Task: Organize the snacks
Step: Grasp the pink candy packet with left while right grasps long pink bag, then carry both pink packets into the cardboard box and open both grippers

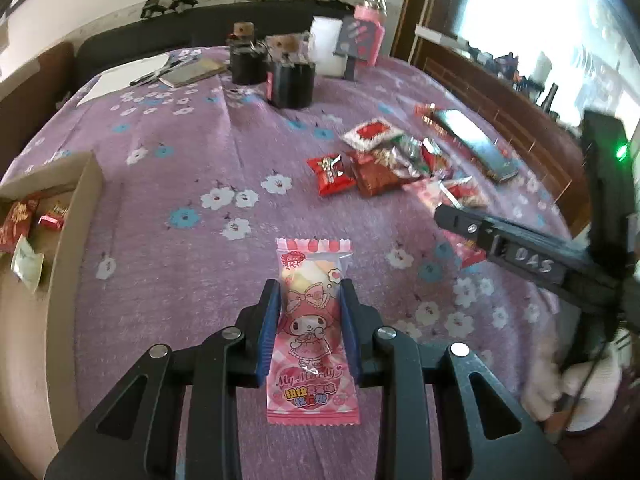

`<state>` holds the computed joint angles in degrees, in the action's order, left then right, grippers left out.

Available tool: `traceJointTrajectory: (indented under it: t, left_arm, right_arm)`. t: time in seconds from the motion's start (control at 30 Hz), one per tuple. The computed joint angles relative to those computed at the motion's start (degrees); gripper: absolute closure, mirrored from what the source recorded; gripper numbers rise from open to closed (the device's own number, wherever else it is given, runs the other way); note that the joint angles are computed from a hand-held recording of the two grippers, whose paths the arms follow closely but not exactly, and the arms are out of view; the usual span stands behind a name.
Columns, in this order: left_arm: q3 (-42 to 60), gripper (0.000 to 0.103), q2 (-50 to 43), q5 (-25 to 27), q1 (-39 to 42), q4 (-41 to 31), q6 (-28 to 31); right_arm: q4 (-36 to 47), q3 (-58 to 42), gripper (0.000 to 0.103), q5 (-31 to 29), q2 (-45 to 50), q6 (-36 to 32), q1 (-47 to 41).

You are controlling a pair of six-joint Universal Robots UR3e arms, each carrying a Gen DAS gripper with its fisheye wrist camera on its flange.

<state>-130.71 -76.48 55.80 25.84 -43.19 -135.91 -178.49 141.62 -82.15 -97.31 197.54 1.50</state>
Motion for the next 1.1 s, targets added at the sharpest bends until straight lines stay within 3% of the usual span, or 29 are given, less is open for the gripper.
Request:
traceJointTrajectory:
  t: [0.17, 0.4, 0.57, 0.8, 0.93, 1.1]
  left_arm:
    - [0.6, 0.077, 8.8, -5.5, 8.2, -16.8, 6.9]
    - [7.2, 0.077, 18.0, -10.6, 27.1, -49.7, 26.9]
    - [12.5, 0.077, 16.2, -11.4, 40.8, -60.2, 36.4]
    - [18.7, 0.077, 4.4, -11.0, 48.9, -54.5, 35.1]
    - [21.6, 0.077, -2.4, -9.7, 47.9, -45.0, 29.7]
    - [25.8, 0.076, -10.4, -7.3, 43.3, -35.0, 21.9]
  right_arm:
    - [-1.4, 0.1, 0.072, -0.7, 0.2, 0.0, 0.6]
    - [-2.9, 0.2, 0.072, -2.7, 0.7, 0.6, 1.5]
    - [-4.0, 0.2, 0.072, -5.4, 1.2, 1.9, 2.7]
    - [-2.8, -2.6, 0.072, -14.2, 2.2, 4.0, 8.9]
    - [2.0, -6.2, 0.072, -15.0, 0.5, 6.0, 14.1]
    - [9.3, -20.7, 0.072, -14.5, 6.8, 7.5, 24.1]
